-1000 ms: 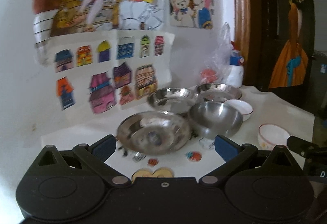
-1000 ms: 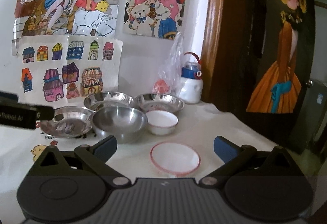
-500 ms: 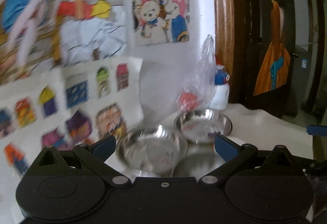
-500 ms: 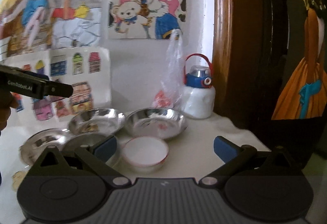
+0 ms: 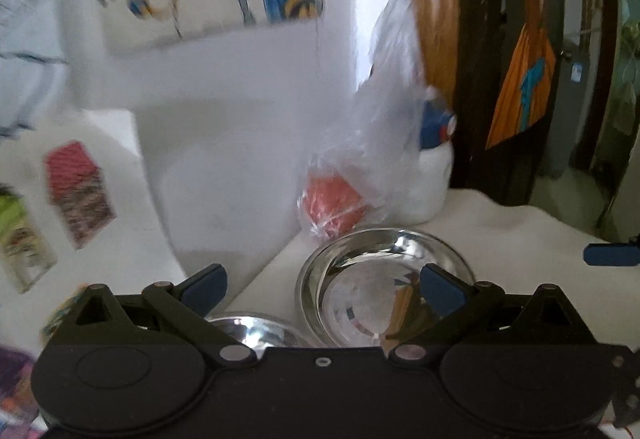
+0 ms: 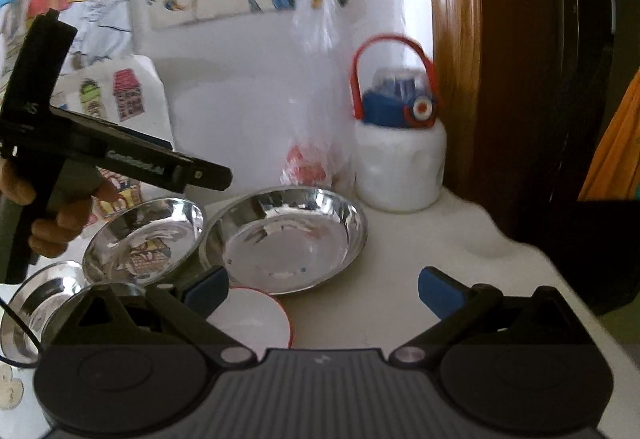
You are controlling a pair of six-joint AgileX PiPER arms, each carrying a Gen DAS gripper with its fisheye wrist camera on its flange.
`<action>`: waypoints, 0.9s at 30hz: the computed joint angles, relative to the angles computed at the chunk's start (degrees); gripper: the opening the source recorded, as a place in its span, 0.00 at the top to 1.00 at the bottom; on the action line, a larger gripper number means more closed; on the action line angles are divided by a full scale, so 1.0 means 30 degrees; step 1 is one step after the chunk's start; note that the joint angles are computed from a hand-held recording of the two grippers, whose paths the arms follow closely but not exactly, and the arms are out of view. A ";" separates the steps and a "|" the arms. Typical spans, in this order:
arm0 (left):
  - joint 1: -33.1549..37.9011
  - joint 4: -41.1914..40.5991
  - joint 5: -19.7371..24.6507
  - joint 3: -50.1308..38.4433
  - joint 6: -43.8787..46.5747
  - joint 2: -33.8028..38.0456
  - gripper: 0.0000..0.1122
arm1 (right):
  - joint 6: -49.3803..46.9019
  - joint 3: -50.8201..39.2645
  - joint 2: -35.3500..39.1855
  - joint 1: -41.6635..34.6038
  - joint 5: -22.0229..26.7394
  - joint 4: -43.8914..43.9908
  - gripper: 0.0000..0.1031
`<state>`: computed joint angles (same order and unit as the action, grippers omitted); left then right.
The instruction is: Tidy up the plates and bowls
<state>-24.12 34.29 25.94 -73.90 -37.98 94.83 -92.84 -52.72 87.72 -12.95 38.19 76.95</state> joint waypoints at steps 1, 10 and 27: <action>0.0234 -0.0686 0.0125 -0.0545 0.0704 0.0572 0.09 | 0.0383 -0.0319 0.0417 0.0180 -0.0096 -0.0094 0.00; 0.1801 -0.7316 0.1049 -0.5233 0.8549 0.4658 0.09 | 0.3038 -0.2238 0.2873 0.1845 -0.1125 -0.1364 0.00; 0.2368 -1.0150 0.4067 -0.8157 1.0372 0.7131 0.19 | 1.0130 -0.6365 0.6511 0.1194 0.2514 -0.3537 0.49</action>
